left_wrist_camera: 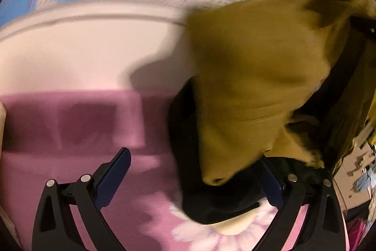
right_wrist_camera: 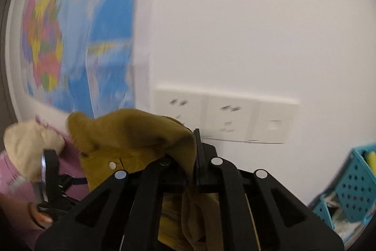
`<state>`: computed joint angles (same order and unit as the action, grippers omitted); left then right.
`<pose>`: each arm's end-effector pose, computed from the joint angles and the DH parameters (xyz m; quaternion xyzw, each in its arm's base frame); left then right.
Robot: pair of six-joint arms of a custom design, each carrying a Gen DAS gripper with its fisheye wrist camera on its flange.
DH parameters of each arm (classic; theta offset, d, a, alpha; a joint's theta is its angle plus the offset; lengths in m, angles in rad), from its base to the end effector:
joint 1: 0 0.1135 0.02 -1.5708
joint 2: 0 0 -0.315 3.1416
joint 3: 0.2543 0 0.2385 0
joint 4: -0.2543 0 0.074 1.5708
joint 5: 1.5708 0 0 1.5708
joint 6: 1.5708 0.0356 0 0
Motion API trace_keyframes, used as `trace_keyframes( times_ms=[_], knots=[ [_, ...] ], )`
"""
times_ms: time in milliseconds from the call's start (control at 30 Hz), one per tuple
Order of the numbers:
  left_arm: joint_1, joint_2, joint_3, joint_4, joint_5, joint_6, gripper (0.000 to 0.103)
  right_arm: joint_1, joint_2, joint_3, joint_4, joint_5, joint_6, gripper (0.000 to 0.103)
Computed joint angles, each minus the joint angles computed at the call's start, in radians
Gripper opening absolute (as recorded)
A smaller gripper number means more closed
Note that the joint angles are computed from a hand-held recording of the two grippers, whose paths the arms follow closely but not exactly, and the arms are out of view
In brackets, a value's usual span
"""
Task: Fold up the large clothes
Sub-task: 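Lift the olive jacket up off the bed with both grippers, shaking it out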
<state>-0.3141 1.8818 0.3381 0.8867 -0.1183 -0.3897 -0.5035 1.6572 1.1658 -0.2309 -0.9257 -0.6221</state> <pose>0.2573 -0.0792 0.1175 -0.0599 0.8942 -0.1020 0.4317 0.3208 -0.1442 0.3082 -0.2318 0.8031 0.1476 0.5286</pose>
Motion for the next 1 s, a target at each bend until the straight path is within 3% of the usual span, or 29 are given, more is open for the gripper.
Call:
trace_keyframes(
  times_ms=[100,167,233,267,300,333,400,433,500,567,600,667,800,867,900,933,1000],
  knots=[
    [-0.026,-0.027,0.029,-0.034,-0.016,0.033,0.095,-0.098,-0.03,0.05,-0.084,-0.071,-0.016,0.004],
    [-0.028,-0.049,0.062,-0.064,0.015,0.064,0.077,-0.161,-0.034,0.086,-0.125,-0.128,-0.017,0.004],
    [-0.006,-0.076,0.117,-0.148,0.099,0.091,0.025,-0.225,-0.039,0.132,-0.152,-0.195,-0.009,0.004],
    [0.014,-0.097,0.15,-0.207,0.163,0.086,0.018,-0.255,-0.043,0.149,-0.157,-0.222,0.007,0.004],
    [0.026,-0.115,0.159,-0.221,0.206,0.08,0.023,-0.274,-0.047,0.164,-0.176,-0.241,0.005,0.004],
    [0.035,-0.135,0.153,-0.211,0.244,0.079,0.05,-0.285,-0.047,0.187,-0.2,-0.256,0.006,0.004],
    [0.007,-0.173,0.094,-0.126,0.22,0.112,0.078,-0.315,-0.049,0.228,-0.254,-0.279,-0.008,0.004],
    [-0.012,-0.181,0.05,-0.055,0.197,0.143,0.079,-0.329,-0.049,0.247,-0.285,-0.289,-0.02,0.004],
    [-0.045,-0.179,-0.018,0.033,0.251,0.202,0.082,-0.349,-0.033,0.301,-0.385,-0.307,-0.073,0.004],
    [-0.083,-0.149,-0.112,0.173,0.279,0.275,0.092,-0.37,-0.024,0.342,-0.479,-0.323,-0.136,0.004],
    [-0.134,-0.118,-0.158,0.263,0.217,0.34,0.097,-0.378,-0.02,0.359,-0.524,-0.327,-0.172,0.004],
    [-0.236,-0.073,-0.175,0.332,0.062,0.391,0.097,-0.386,-0.027,0.368,-0.58,-0.331,-0.228,0.004],
    [-0.302,-0.077,0.03,0.101,-0.04,0.339,0.094,-0.419,-0.002,0.427,-0.744,-0.352,-0.359,0.004],
    [-0.252,-0.034,0.141,-0.002,-0.042,0.312,0.075,-0.441,0.011,0.455,-0.797,-0.36,-0.396,0.004],
    [-0.205,-0.025,0.208,-0.096,0.03,0.276,0.043,-0.457,0.029,0.488,-0.862,-0.368,-0.442,0.004],
    [-0.198,-0.008,0.279,-0.167,0.078,0.239,0.001,-0.471,0.028,0.49,-0.863,-0.373,-0.443,0.004],
    [-0.186,-0.02,0.342,-0.219,0.086,0.191,0.001,-0.511,0.059,0.561,-0.976,-0.397,-0.512,0.004]
  ],
)
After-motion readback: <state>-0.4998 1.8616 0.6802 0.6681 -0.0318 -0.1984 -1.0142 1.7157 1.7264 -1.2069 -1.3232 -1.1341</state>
